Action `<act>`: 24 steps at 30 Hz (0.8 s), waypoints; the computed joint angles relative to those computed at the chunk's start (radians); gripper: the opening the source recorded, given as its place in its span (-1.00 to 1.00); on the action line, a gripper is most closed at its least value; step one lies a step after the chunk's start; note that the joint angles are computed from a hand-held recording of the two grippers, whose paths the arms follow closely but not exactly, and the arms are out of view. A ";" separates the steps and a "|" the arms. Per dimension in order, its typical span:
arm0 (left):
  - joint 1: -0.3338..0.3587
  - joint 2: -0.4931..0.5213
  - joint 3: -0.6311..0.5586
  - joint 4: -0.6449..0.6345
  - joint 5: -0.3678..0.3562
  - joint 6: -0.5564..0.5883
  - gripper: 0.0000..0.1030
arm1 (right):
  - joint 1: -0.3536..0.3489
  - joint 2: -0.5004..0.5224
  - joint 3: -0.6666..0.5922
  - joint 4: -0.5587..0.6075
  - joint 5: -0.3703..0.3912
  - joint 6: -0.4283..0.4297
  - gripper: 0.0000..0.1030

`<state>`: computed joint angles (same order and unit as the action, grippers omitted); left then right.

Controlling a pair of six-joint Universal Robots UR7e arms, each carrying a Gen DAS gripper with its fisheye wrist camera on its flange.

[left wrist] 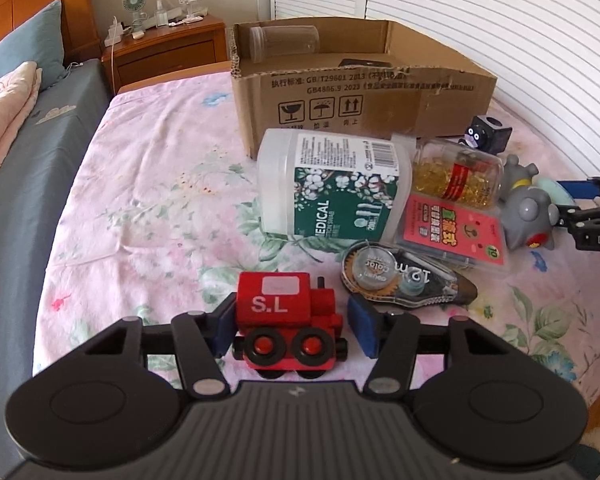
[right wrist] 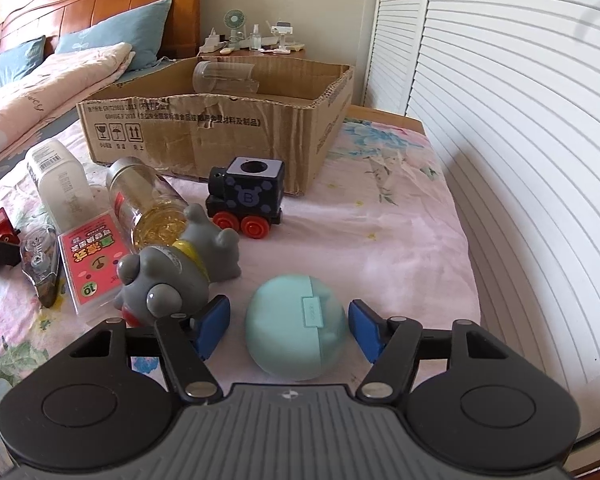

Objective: Organize rigid objects
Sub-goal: 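Grasp red S.L toy train with left tool while right tool grasps teal round case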

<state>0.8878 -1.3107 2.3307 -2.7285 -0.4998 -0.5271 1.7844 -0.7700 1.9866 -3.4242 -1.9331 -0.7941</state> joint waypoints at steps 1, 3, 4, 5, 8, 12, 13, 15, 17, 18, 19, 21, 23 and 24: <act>-0.002 -0.003 0.003 0.004 0.000 -0.005 0.11 | 0.000 0.001 -0.002 0.004 0.002 -0.001 0.37; -0.007 -0.012 0.007 0.026 0.002 -0.026 0.11 | 0.000 0.002 -0.007 0.012 0.006 -0.002 0.35; -0.009 -0.015 0.009 0.035 0.003 -0.034 0.11 | 0.000 0.003 -0.010 0.017 0.007 -0.001 0.34; -0.010 -0.015 0.010 0.035 0.004 -0.033 0.11 | 0.000 0.003 -0.012 0.021 0.006 0.001 0.31; -0.010 -0.014 0.009 0.036 0.005 -0.032 0.08 | 0.003 -0.001 -0.013 0.032 0.002 0.009 0.12; -0.010 -0.014 0.002 0.049 0.005 -0.017 0.08 | 0.011 -0.002 -0.012 0.038 -0.018 0.012 0.12; -0.009 -0.015 0.000 0.052 0.002 -0.013 0.08 | 0.014 -0.004 -0.013 0.044 -0.025 0.016 0.12; -0.007 -0.025 -0.005 0.069 -0.010 -0.009 0.07 | 0.018 -0.009 -0.015 0.063 -0.037 0.024 0.12; -0.009 -0.037 -0.008 0.088 -0.020 -0.007 0.07 | 0.021 -0.015 -0.015 0.073 -0.048 0.024 0.12; -0.011 -0.043 -0.009 0.095 -0.024 -0.003 0.07 | 0.023 -0.019 -0.015 0.076 -0.051 0.021 0.12; -0.013 -0.050 -0.010 0.108 -0.023 -0.002 0.07 | 0.025 -0.023 -0.014 0.080 -0.054 0.019 0.12; -0.020 -0.062 -0.014 0.127 -0.023 0.006 0.07 | 0.029 -0.035 -0.014 0.096 -0.054 0.021 0.12; -0.024 -0.073 -0.018 0.140 -0.026 0.018 0.07 | 0.033 -0.047 -0.012 0.106 -0.051 0.018 0.12; -0.026 -0.078 -0.021 0.145 -0.029 0.025 0.07 | 0.035 -0.051 -0.013 0.111 -0.050 0.015 0.12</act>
